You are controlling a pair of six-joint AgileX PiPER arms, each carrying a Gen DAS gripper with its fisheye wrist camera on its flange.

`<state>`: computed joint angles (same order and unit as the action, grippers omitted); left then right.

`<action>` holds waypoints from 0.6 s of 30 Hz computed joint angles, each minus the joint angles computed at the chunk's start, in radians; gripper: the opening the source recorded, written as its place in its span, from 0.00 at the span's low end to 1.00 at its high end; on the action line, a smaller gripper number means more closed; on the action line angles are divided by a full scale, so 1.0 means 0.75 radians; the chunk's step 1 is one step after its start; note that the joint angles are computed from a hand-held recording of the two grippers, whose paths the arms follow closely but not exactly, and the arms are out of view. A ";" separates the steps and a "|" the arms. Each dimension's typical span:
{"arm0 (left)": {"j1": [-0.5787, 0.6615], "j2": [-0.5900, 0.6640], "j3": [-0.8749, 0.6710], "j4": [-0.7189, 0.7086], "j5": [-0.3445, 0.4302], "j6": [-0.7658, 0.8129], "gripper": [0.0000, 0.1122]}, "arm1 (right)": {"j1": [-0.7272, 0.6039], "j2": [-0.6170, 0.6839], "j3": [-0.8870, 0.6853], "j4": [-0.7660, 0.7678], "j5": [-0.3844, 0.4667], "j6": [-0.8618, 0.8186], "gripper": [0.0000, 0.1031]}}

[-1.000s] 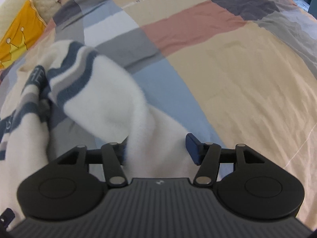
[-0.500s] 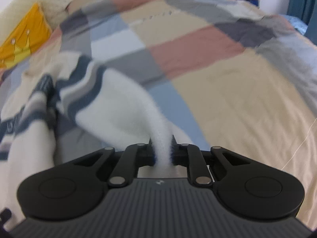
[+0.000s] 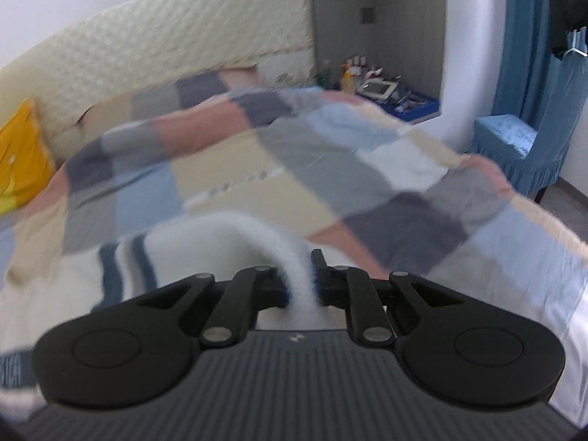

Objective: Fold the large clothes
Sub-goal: 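Pull the sleeve cuff outward from the sweater body with the right gripper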

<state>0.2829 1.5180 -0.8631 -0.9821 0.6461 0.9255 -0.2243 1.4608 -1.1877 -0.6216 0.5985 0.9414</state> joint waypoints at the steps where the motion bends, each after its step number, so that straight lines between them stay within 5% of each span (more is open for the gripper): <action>1: -0.008 0.007 -0.005 -0.005 -0.007 0.001 0.47 | -0.047 0.064 -0.085 0.040 0.007 -0.057 0.13; 9: -0.053 0.097 -0.083 -0.018 -0.028 0.003 0.47 | -0.160 0.574 -0.565 0.168 0.101 -0.245 0.13; 15: -0.089 0.168 -0.147 0.021 -0.029 -0.048 0.47 | -0.225 0.882 -0.683 0.262 0.073 -0.301 0.14; 18: -0.106 0.201 -0.175 0.033 -0.023 -0.055 0.47 | -0.232 0.939 -0.607 0.184 -0.051 -0.211 0.21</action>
<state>0.2031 1.6687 -0.9944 -0.9572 0.6285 0.8844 -0.3985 2.1653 -1.6431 -0.4835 0.5603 0.7833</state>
